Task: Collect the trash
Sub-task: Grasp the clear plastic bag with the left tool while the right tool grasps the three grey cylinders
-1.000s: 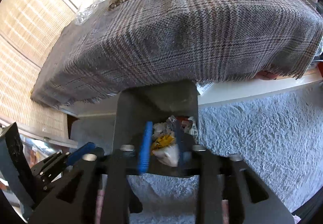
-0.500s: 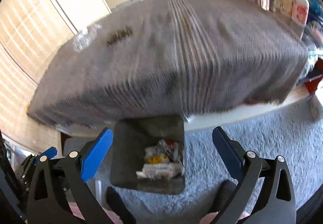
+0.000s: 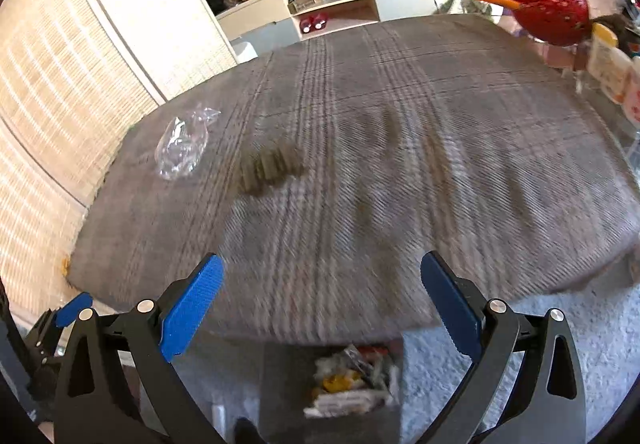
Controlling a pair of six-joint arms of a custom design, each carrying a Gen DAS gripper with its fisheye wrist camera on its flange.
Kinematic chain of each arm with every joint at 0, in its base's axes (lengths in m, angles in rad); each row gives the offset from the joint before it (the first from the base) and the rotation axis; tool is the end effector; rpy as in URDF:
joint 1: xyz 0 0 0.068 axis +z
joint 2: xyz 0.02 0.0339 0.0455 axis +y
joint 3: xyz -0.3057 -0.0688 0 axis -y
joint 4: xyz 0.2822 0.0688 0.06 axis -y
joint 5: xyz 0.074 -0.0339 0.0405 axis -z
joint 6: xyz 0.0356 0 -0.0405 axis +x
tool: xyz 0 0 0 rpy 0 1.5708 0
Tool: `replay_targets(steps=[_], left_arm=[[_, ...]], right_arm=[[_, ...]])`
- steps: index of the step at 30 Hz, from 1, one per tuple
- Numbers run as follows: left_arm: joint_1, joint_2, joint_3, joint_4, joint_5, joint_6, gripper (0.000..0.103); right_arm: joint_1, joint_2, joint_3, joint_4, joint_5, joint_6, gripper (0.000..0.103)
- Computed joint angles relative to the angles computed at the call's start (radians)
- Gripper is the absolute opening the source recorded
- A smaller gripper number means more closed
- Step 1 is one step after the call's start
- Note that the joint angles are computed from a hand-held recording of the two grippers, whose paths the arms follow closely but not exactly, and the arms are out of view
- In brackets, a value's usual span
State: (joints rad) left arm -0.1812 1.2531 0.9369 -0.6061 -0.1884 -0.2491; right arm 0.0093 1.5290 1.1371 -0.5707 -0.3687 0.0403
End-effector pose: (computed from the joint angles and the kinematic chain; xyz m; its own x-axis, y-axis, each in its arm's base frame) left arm 0.2739 -0.0434 0.2863 -0.7760 -0.1040 -0.6221 -0.1295 0.9916 -0.0042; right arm 0.3521 0.0161 0.2786 -0.8286 0.0299 -0.5590 -0.1814 0.9304 0.3186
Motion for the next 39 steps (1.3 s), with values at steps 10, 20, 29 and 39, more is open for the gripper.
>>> replay_targets(steps=[10, 20, 29, 39], left_arm=[[0.156, 0.251, 0.205, 0.064, 0.084, 0.087, 0.091], [0.180, 0.525, 0.441, 0.105, 0.048, 0.132, 0.092], [0.177, 0.707, 0.617, 0.095, 0.051, 0.143, 0.090], [0.159, 0.748, 0.663, 0.071, 0.098, 0.163, 0.040]], right_arm=[[0.131, 0.213, 0.145, 0.108, 0.084, -0.029, 0.098], [0.170, 0.311, 0.214, 0.133, 0.133, -0.074, 0.099], [0.194, 0.354, 0.251, 0.130, 0.138, -0.131, 0.098], [0.212, 0.328, 0.208, 0.183, 0.232, -0.136, 0.068]])
